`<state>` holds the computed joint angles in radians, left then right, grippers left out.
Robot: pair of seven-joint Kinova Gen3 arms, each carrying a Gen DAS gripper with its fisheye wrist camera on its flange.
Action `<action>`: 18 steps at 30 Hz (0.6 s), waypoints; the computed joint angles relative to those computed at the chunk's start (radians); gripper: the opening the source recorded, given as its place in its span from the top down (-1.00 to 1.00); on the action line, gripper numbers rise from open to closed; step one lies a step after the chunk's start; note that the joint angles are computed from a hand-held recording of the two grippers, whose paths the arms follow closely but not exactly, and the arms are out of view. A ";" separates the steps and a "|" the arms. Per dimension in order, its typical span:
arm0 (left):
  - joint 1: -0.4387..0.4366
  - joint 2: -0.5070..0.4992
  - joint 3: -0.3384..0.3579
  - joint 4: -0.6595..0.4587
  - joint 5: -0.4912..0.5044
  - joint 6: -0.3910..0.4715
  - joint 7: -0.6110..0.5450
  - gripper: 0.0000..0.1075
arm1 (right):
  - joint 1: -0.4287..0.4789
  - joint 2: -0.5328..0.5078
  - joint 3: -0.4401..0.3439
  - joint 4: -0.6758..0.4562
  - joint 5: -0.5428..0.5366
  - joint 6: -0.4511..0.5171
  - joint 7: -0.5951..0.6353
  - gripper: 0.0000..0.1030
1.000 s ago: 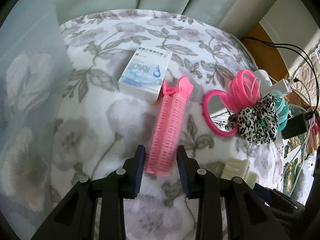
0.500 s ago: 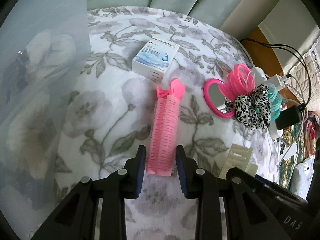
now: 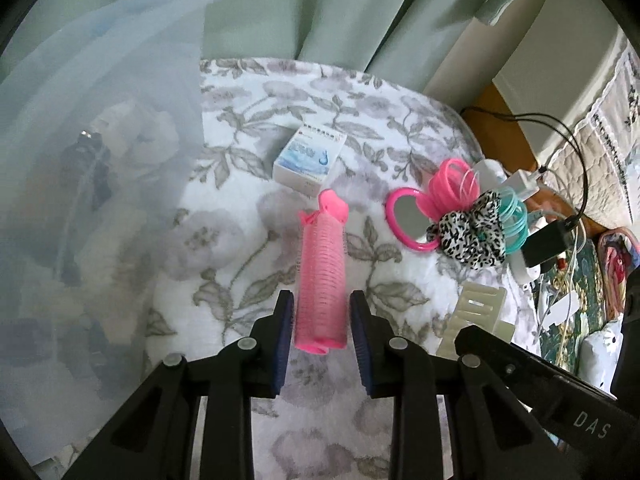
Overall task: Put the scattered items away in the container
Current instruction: 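Carry the pink roller in the left tool while the right tool carries the white clip over the container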
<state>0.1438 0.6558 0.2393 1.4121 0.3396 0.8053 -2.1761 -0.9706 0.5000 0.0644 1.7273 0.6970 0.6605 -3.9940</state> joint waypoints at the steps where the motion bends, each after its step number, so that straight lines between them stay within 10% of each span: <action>1: -0.007 -0.006 0.003 0.006 0.006 -0.005 -0.004 0.46 | -0.007 -0.003 0.003 -0.001 0.005 0.007 -0.005 0.05; 18: -0.182 -0.169 0.088 0.072 0.292 0.009 -0.251 0.46 | -0.049 -0.068 -0.056 -0.031 0.164 0.189 -0.120 0.05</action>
